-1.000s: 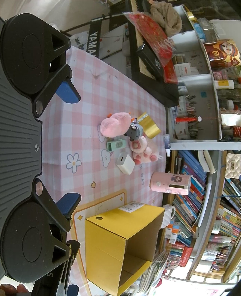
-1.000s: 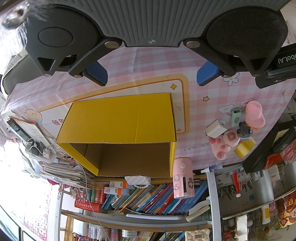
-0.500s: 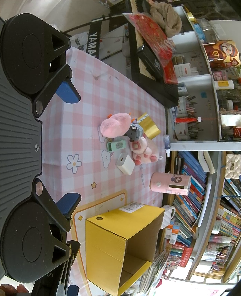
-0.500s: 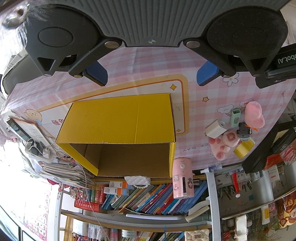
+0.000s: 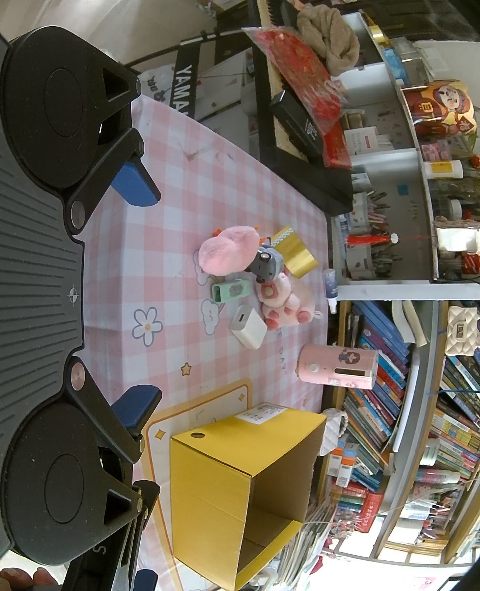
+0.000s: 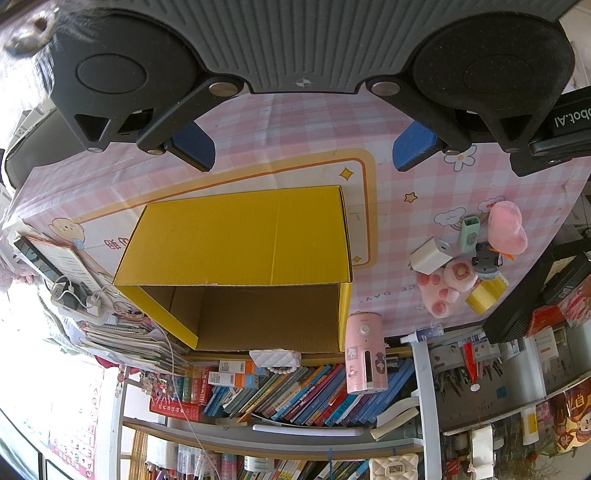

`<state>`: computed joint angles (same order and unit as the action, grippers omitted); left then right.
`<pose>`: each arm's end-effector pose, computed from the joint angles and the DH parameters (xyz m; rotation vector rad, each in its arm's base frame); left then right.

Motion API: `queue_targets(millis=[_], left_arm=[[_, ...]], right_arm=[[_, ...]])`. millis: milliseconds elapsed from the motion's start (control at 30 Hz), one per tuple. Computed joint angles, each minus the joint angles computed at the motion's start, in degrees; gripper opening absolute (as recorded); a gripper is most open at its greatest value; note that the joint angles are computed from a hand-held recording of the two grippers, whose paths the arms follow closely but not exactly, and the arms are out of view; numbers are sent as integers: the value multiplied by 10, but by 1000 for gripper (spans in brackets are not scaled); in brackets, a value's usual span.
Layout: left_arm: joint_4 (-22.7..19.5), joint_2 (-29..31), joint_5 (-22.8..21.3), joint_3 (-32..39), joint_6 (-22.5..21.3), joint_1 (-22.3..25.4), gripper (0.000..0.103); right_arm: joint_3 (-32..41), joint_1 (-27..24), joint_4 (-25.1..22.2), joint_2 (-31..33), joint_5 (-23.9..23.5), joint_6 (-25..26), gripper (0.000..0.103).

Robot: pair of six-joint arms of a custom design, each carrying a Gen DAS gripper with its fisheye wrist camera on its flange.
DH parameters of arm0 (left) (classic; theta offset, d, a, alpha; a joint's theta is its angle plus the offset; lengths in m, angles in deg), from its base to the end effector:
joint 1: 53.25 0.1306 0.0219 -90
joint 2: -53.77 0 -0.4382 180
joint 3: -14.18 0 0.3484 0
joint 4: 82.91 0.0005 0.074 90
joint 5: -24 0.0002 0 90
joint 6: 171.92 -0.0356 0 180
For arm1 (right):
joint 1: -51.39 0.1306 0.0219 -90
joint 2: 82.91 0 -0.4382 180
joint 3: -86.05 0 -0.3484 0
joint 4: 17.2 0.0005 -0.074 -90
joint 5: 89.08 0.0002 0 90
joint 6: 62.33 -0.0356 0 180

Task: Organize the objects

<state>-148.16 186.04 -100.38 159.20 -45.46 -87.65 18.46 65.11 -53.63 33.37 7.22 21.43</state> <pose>0.6045 -0.3902 0.4496 -0.2798 2.2707 0.1258 0.6294 0.1491 0.4291 -0.0903 2.2679 0.0591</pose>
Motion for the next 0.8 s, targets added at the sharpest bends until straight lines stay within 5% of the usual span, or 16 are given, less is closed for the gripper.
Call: queue_targets(millis=[800], left_arm=[[2,-4,9,-4,2,2,103]], right_arm=[[1,2,0,1,3,0,103]])
